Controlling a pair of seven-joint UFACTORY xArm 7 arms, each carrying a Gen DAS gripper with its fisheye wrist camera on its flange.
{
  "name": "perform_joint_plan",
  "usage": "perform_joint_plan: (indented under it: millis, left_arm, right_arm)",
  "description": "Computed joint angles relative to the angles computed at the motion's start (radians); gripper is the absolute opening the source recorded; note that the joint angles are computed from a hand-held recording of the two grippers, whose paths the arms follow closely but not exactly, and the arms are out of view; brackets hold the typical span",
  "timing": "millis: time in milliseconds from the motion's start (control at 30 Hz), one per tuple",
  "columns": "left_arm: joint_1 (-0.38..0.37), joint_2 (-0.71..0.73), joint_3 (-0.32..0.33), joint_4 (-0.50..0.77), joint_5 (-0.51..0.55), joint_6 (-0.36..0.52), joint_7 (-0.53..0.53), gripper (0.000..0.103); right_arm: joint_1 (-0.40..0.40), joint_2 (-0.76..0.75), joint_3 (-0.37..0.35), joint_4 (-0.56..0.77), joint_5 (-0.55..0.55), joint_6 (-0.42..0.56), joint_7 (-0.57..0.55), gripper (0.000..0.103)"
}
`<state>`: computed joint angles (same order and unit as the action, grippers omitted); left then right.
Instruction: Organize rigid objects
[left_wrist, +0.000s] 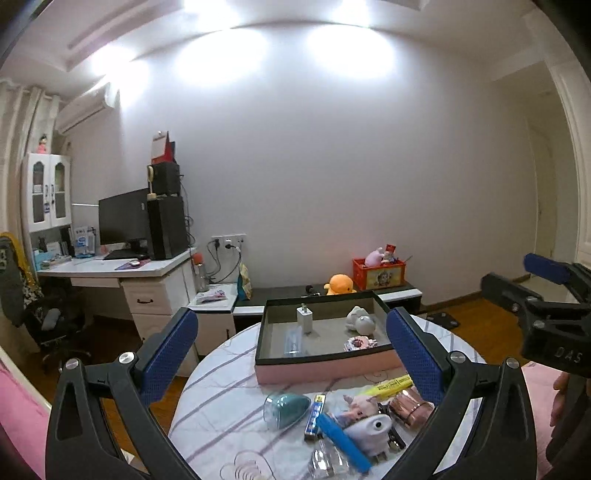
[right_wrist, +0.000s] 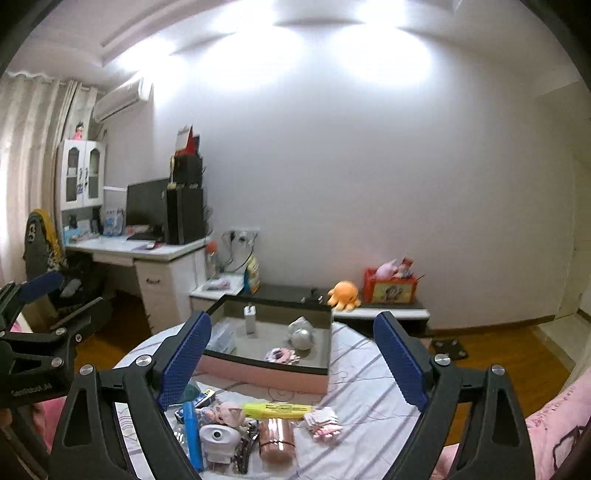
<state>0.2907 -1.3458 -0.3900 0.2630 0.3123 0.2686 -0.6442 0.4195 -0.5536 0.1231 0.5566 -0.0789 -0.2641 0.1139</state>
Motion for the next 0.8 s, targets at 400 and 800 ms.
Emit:
perform_joint_plan:
  millis: [400, 800]
  left_arm:
    - [-0.08, -0.122, -0.03, -0.039, 0.006, 0.115, -0.05, 0.103]
    - [-0.106, -0.126, -0.024, -0.031, 0.032, 0.155, -0.063, 0.103]
  right_arm:
    - [-0.071, -0.118, 0.053, -0.116, 0.017, -0.049, 0.035, 0.103]
    - [-0.062, -0.153, 0.044, -0.154, 0.012, -0.022, 0.046, 0.103]
